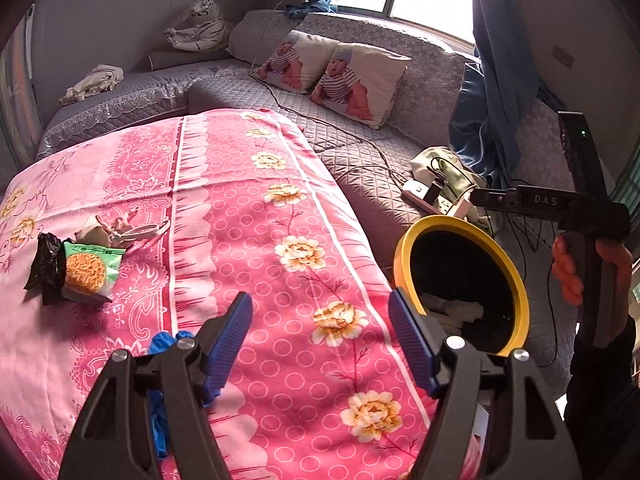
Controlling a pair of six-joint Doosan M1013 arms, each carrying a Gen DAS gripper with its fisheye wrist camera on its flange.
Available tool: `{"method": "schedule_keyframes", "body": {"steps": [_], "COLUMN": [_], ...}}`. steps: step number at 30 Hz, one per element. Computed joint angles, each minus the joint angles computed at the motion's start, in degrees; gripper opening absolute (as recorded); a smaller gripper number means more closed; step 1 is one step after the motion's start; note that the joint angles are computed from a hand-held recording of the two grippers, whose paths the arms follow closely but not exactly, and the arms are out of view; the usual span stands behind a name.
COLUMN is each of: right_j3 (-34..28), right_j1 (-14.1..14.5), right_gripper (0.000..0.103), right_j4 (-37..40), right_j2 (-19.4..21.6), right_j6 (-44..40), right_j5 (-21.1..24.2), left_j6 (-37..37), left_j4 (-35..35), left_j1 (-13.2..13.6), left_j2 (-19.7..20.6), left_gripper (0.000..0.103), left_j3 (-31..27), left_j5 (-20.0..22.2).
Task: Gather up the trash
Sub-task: 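Move both open tools back over the trash on the bed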
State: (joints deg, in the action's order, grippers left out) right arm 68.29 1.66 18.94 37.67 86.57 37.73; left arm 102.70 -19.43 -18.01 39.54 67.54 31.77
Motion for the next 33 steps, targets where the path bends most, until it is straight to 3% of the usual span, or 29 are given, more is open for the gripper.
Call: {"method": "schedule_keyframes", "body": {"steps": [10, 24, 33], "right_j3": [-8.38, -25.70, -42.27], "right_j1": [4.43, 10.96, 13.45], "right_gripper": [0.047, 0.047, 0.051], "right_j4": [4.55, 3.20, 1.87], "right_j2": [3.96, 13.29, 22.52], "right_j6": [-8.35, -12.09, -11.59], "right_j5": [5.50, 17.79, 28.25], "left_j6": [-6.37, -3.53, 0.43], "left_j4": [6.27, -0.68, -4.14], "left_j1": [3.17, 6.38, 6.90], "left_j2": [-3.84, -5.64, -4.12], "left_gripper": [0.075, 0.076, 0.076], "left_j3": [6.54, 11.58, 10.87], "left_j5": [-3.99, -6.10, -4.33]}}
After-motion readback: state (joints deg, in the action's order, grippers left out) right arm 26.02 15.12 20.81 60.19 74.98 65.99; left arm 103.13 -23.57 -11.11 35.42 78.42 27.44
